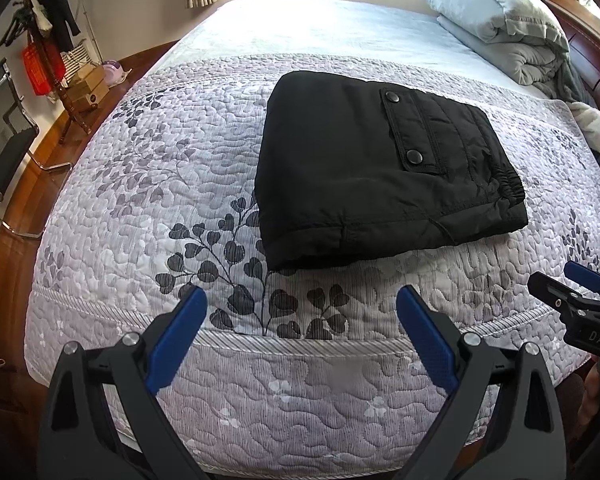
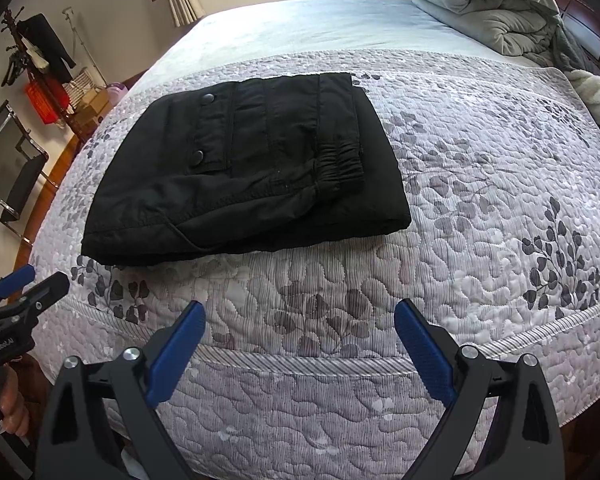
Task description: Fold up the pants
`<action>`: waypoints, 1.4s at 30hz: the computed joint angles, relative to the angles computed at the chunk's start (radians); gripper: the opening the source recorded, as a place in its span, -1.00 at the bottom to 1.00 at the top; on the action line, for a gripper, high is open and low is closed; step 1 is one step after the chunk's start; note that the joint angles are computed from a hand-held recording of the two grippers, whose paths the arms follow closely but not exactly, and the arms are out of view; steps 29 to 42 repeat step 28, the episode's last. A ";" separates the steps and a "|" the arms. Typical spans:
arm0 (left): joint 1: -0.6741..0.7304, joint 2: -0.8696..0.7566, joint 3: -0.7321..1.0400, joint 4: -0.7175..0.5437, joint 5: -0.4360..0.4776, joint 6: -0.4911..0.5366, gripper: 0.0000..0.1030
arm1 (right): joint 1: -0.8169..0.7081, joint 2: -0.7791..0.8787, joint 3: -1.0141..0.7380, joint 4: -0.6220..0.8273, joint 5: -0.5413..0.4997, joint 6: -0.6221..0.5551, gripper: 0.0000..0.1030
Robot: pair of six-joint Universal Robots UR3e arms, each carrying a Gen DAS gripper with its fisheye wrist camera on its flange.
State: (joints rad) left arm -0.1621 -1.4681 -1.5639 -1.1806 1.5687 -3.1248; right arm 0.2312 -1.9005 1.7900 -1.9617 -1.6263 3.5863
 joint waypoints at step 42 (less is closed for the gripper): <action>-0.011 -0.015 0.012 -0.012 0.008 0.009 0.85 | -0.021 -0.006 0.013 0.016 0.011 -0.005 0.86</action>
